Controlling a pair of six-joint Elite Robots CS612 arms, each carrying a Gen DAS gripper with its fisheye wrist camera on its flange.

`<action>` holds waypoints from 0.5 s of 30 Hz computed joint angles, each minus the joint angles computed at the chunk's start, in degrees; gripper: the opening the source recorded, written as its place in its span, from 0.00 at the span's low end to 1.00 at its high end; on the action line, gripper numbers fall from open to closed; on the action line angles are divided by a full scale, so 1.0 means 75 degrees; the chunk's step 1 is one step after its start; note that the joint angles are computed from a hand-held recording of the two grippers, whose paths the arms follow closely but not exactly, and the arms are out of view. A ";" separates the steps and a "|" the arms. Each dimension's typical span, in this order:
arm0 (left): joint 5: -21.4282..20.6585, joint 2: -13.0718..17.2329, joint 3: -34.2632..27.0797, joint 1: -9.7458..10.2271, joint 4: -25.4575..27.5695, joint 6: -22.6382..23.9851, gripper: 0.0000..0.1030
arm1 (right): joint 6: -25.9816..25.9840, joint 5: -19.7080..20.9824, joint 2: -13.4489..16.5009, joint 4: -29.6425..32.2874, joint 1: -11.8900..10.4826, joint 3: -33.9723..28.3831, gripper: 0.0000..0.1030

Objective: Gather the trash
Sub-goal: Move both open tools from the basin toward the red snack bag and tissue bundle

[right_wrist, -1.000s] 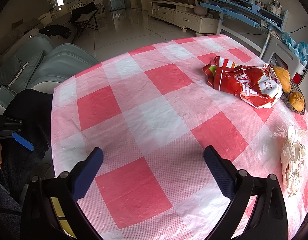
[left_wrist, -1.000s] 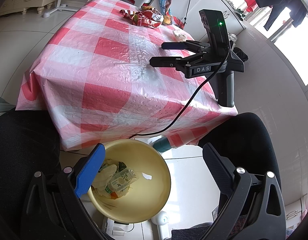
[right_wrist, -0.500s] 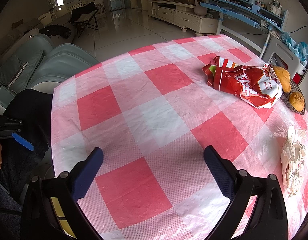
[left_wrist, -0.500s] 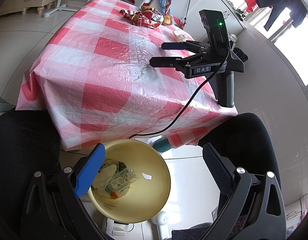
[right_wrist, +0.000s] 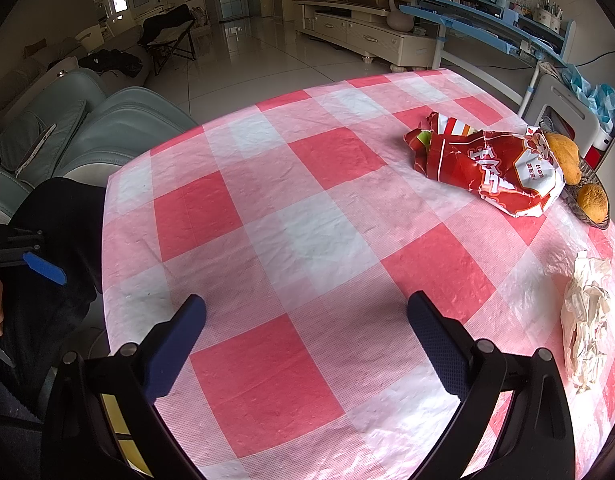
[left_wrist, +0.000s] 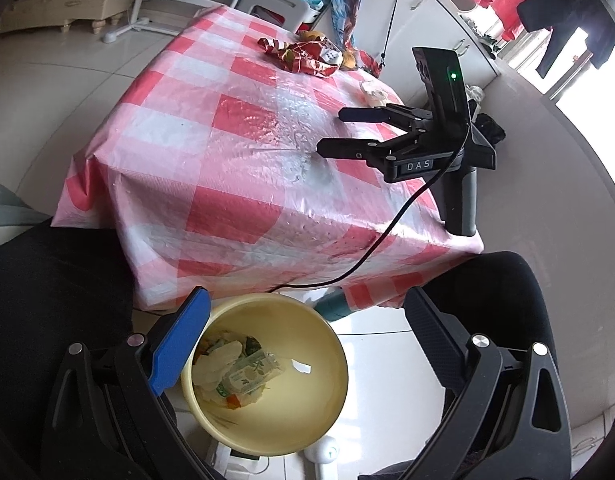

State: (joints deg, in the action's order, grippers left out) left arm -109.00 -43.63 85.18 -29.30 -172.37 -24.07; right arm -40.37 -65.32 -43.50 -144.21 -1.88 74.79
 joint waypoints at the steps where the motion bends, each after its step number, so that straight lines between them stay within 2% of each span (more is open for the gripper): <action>1: 0.0069 -0.0011 0.0004 -0.0013 0.0015 0.0017 0.91 | 0.0000 0.0000 0.0000 0.0000 0.0000 0.0000 0.93; 6: 0.0476 -0.0021 -0.0052 -0.0108 0.0184 0.0028 0.91 | 0.0000 -0.0001 0.0003 0.0003 0.0001 -0.0005 0.93; 12: 0.1552 -0.0078 -0.0101 -0.0362 0.0646 0.0452 0.91 | -0.0001 -0.0002 0.0006 0.0006 0.0001 -0.0010 0.93; 15: 0.1711 -0.0085 -0.0087 -0.0385 0.0679 0.0463 0.91 | 0.0000 -0.0002 0.0008 0.0010 0.0002 -0.0015 0.93</action>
State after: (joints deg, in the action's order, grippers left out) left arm -96.17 -44.26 84.53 -32.19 -167.28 -20.60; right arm -40.37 -65.34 -43.44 -144.14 -1.87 74.68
